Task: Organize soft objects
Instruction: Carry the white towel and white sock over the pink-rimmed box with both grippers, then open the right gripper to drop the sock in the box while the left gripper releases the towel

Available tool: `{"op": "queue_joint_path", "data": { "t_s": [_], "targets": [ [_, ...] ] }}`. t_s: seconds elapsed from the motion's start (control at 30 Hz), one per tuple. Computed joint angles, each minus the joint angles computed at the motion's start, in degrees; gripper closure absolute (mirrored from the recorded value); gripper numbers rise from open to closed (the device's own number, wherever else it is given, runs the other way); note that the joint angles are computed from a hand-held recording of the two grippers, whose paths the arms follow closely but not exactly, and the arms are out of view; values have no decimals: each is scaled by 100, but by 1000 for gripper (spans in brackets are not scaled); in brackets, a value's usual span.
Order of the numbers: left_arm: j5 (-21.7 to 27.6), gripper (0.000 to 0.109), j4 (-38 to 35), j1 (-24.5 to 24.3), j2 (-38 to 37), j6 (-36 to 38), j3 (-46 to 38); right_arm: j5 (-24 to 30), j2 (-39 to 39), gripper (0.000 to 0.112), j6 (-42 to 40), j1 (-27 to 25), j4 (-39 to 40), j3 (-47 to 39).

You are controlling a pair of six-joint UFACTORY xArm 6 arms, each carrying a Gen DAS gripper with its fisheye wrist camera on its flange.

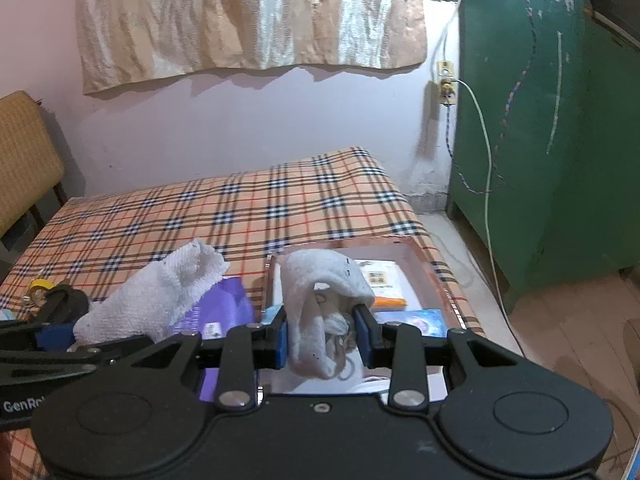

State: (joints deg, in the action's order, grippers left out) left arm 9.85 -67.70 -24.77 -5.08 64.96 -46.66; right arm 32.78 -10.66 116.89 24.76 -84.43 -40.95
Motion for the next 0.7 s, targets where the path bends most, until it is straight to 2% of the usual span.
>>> {"op": "queue_joint_path", "data": {
  "t_s": [0.7],
  "targets": [
    [170,50,-243,-507,561,223,-369,-234,-604,71,400,-652,-125,960]
  ]
}}
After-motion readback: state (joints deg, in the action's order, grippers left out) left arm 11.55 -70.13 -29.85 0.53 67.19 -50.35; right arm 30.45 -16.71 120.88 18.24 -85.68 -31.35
